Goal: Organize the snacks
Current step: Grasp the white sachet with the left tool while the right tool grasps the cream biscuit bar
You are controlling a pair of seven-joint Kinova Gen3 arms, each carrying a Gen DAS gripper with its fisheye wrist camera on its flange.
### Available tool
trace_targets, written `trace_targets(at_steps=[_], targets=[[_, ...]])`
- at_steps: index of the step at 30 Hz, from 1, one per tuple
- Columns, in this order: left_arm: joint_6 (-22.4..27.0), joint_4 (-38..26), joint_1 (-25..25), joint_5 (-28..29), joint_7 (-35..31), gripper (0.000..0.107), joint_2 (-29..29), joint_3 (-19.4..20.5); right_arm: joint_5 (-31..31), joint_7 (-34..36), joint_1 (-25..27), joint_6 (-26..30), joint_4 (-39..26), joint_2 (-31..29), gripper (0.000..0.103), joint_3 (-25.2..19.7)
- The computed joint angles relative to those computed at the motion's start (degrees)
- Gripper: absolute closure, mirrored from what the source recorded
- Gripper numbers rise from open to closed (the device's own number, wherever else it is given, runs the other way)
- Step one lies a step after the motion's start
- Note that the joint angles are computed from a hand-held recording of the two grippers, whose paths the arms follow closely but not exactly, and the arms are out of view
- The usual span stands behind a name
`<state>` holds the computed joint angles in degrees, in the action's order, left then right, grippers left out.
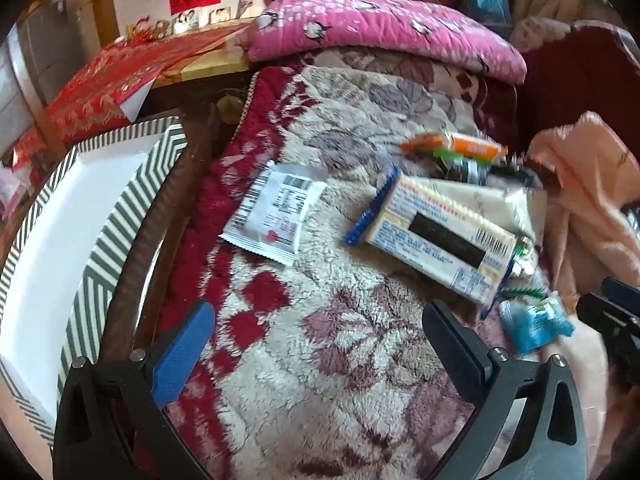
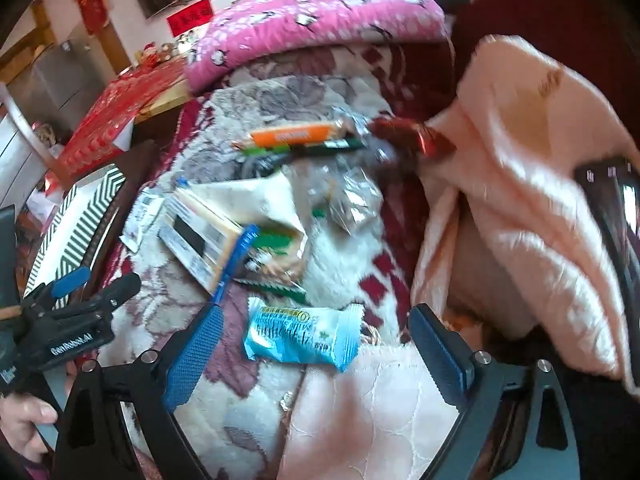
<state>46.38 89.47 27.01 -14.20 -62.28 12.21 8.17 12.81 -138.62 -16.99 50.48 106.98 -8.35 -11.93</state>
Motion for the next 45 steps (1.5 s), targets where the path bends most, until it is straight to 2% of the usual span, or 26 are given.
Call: trace_targets(at_steps=[3,7,12,16,21,27,35,37,41,44,45], targets=[[-0.04,-0.18,-0.95,2.08,-1.09,0.004,-0.52,0.14,0.16,3.48,-0.26,0.94,-2.73,0.88,0.008,0.52],[1.88,-1.6,-1.48,3.15,-2.83,0.004,-0.21,0.41,4.76,6.29,-2.4,4.22,-7.89,5.27,0.008,-0.76],[2.7,-1.66,-2.72,2.8,-3.4,0.004,-1.15,-0.31,6.53,10.07,-5.6,3.03,-10.39,9.03,0.008,0.1],[3.88,-3.81,-5.46,5.11,-8.13,0.004,-0.03,-0.26,5.85,14.6,-7.59,1.38,-11.98,11.84,0.008,0.89],[6.0,-8.99,-8.64,10.02,-15.98,0.004,4.21,0.01,6.56,14.95,-9.35,1.41,-12.61,12.99,0.008,2.07],[9.52,-15.27,-9.84,13.66,-22.73,0.004,9.55,0.02,5.46,15.18,-8.89,0.67,-11.45,12.19,0.008,2.81],[13.58,-21.16,-9.67,15.44,-25.73,0.005,14.57,-1.07,4.93,16.43,-8.55,0.58,-11.79,12.52,0.008,2.9],[14.61,-22.5,-9.19,14.87,-26.43,0.007,15.63,-1.33,4.72,16.99,-8.43,0.69,-12.03,12.72,0.008,3.01],[17.56,-25.08,-9.58,15.72,-28.09,0.03,17.89,-1.18,3.86,17.72,-8.06,0.4,-12.14,13.04,0.008,3.31],[17.56,-25.23,-9.9,16.75,-28.98,0.037,18.26,-1.15,3.08,18.92,-7.8,0.4,-12.6,13.52,0.008,3.45],[17.3,-24.98,-9.9,16.8,-29.51,0.043,18.09,-1.12,2.38,19.87,-7.56,0.4,-12.91,13.78,0.009,3.52]])
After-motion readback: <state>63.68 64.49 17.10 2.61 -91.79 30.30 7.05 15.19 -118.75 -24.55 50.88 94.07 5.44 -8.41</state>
